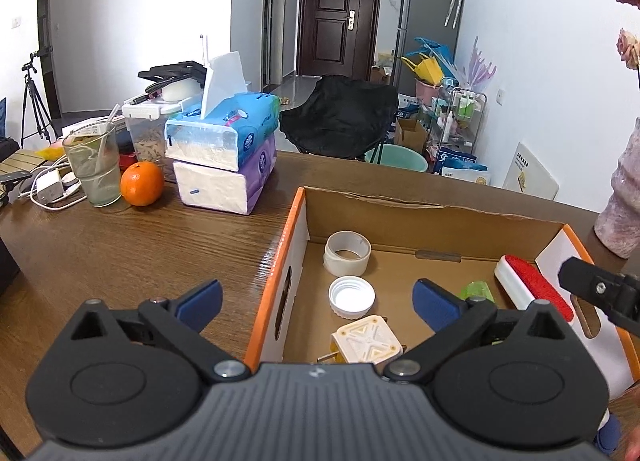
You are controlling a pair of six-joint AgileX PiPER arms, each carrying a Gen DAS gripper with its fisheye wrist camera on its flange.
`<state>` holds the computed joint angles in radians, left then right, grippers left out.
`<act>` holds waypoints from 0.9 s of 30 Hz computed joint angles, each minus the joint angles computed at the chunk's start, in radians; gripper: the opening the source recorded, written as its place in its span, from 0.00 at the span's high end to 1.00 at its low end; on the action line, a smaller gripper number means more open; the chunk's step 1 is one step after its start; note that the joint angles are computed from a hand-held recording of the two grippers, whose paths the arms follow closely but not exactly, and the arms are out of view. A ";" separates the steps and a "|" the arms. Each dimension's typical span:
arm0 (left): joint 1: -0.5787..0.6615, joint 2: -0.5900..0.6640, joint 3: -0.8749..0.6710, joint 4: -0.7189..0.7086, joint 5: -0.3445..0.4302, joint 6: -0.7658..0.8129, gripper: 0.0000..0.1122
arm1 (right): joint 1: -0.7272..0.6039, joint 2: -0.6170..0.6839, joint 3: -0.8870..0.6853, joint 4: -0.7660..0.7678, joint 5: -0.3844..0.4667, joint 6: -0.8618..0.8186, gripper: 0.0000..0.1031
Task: Organize rigid objects
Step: 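Open both tools to drop the plug adapter and green bottle into the box, then move both tools back from the box toward the frosted container and spray bottle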
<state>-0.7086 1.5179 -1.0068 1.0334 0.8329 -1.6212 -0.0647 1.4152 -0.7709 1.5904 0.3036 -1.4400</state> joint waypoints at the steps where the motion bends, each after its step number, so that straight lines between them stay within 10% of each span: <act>1: -0.006 -0.003 0.001 0.002 0.007 -0.005 0.08 | -0.005 -0.008 0.007 -0.001 0.003 -0.002 0.00; 27: -0.364 -0.161 0.109 0.004 0.293 -0.124 0.08 | -0.263 -0.454 0.254 -0.300 0.240 0.150 0.00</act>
